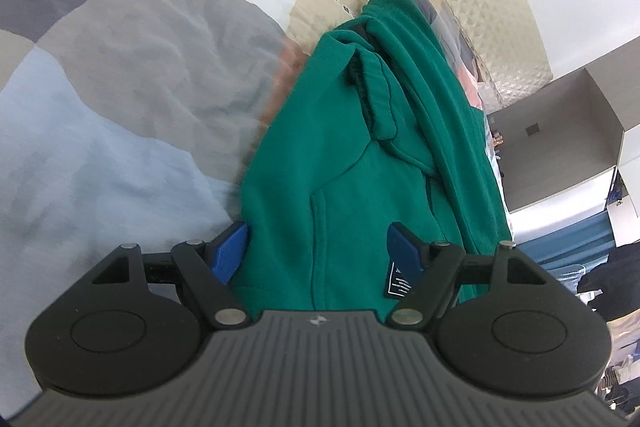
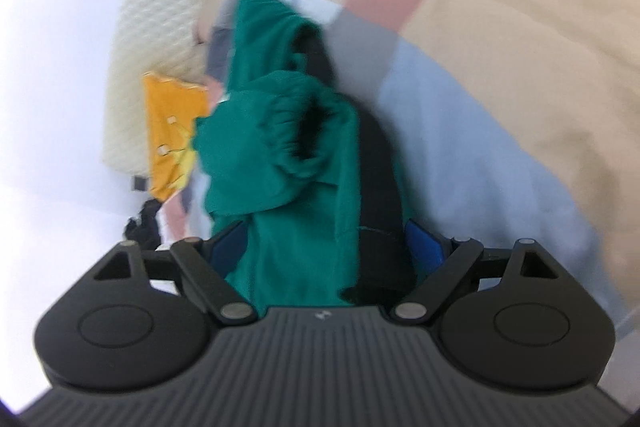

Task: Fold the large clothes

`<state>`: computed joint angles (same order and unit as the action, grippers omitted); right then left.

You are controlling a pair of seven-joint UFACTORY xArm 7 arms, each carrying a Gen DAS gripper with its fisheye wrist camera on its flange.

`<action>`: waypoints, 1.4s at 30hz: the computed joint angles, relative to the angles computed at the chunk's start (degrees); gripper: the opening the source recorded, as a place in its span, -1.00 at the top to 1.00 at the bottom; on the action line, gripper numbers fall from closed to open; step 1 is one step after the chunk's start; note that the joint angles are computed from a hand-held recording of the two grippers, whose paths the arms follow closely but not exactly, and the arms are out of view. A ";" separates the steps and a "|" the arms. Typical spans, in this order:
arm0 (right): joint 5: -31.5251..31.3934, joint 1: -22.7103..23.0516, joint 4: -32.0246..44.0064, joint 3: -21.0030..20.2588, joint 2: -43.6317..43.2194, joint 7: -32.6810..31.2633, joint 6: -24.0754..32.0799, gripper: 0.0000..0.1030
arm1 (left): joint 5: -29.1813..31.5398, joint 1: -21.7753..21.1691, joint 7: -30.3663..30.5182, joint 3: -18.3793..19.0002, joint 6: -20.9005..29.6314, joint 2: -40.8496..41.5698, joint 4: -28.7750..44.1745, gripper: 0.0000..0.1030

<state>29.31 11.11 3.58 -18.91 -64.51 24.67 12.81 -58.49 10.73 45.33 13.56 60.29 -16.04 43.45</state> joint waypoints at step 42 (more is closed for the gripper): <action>1.65 4.11 4.38 -0.92 13.52 -3.09 1.52 -0.06 | 14.26 -4.76 -6.27 -5.29 -11.47 -4.29 -4.80 -0.20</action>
